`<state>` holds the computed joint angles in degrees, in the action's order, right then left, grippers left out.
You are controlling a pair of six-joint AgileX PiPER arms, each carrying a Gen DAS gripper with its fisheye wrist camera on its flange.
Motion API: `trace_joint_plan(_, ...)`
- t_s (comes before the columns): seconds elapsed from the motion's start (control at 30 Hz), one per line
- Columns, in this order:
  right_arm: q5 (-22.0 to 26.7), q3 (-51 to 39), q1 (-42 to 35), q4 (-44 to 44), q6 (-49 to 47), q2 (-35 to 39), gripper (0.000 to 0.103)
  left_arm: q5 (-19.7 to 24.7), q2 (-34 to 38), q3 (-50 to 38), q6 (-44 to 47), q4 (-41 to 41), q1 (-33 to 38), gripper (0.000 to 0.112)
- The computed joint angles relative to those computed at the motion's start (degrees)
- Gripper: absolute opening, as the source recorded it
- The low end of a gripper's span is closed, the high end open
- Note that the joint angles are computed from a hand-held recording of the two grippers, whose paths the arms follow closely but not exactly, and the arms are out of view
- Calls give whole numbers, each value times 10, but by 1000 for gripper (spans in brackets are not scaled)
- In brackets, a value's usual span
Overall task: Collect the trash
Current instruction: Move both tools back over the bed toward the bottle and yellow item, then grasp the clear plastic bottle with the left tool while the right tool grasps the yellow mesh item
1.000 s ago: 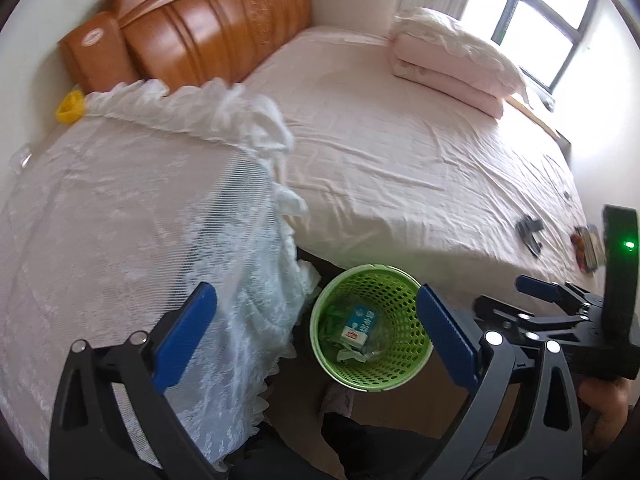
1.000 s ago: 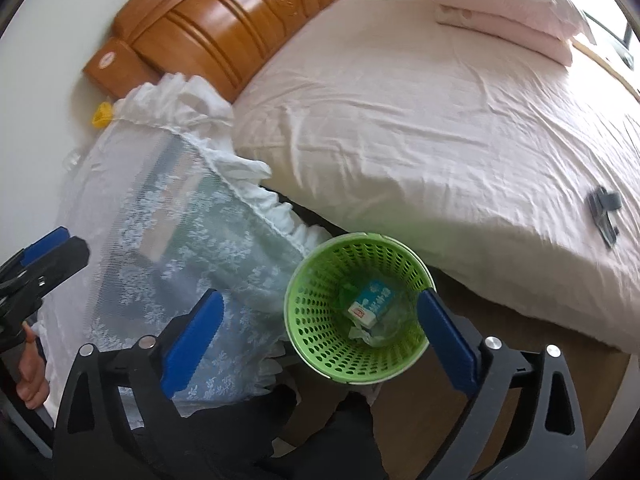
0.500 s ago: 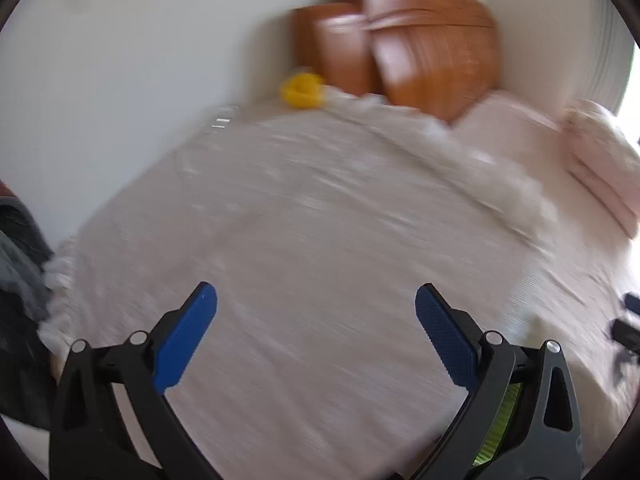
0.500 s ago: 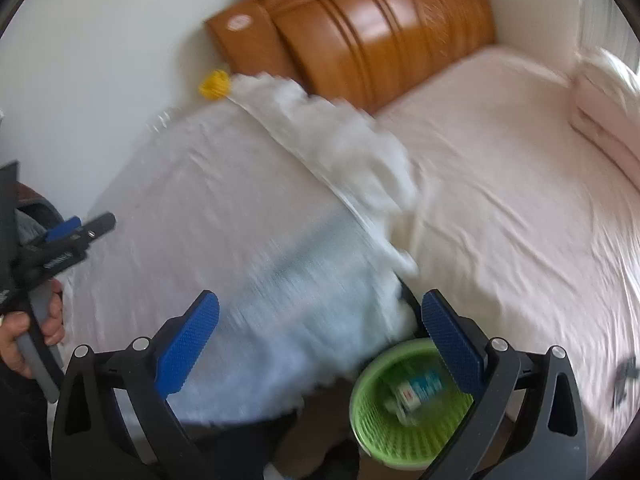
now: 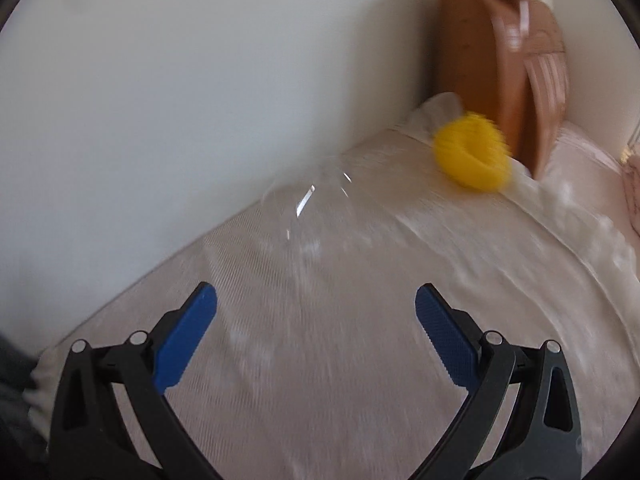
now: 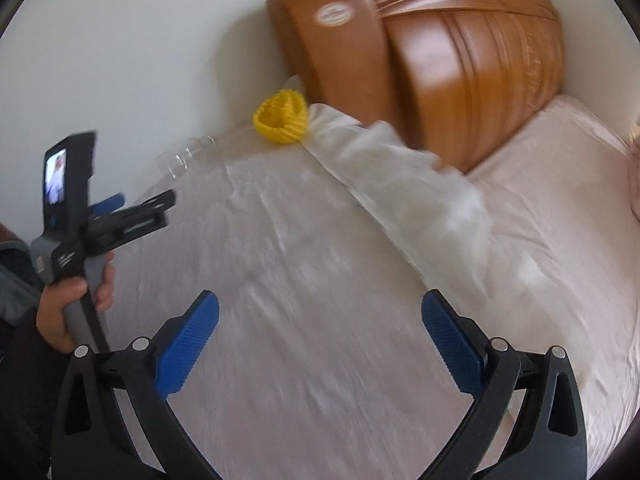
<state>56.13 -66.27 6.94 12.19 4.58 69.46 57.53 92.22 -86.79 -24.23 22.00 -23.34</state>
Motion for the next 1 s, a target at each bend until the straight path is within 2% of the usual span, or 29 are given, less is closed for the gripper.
trace_joint_plan(0.1,-31,-54,27,-25,16,78,100,-20,69,-59,29,-32,34,95)
trace_joint_plan(0.2,-45,-109,42,-37,28,145,100,-17,120,-110,43,-52,47,95)
trace_joint_plan(0.33,-54,-177,48,-47,23,223,100,-46,147,-128,44,-61,50,95)
trace_joint_plan(0.4,-45,-222,51,-62,26,260,101,-52,161,-144,55,-78,56,84)
trace_joint_plan(0.47,-40,-271,53,-67,20,299,101,-51,174,-162,75,-102,65,60)
trace_joint_plan(0.6,-10,-411,68,-94,11,401,100,-49,182,-174,90,-126,75,58)
trace_joint_plan(0.73,39,-535,91,-142,22,491,100,-68,155,-140,101,-152,91,58)
trace_joint_plan(0.77,49,-555,95,-149,22,507,94,-73,147,-130,106,-157,97,58)
trace_joint_plan(0.8,72,-586,101,-159,22,529,78,-77,136,-116,107,-161,100,58)
trace_joint_plan(0.83,88,-606,102,-158,19,542,70,-81,127,-105,114,-168,107,58)
trace_joint_plan(0.87,93,-607,103,-153,17,542,55,-84,112,-89,114,-169,109,58)
trace_joint_plan(0.9,86,-591,103,-147,17,531,46,-85,99,-77,110,-166,108,58)
trace_joint_plan(0.97,61,-531,102,-151,23,486,33,-85,67,-48,102,-159,105,58)
trace_joint_plan(1.0,50,-500,98,-139,21,462,31,-84,49,-32,99,-157,101,58)
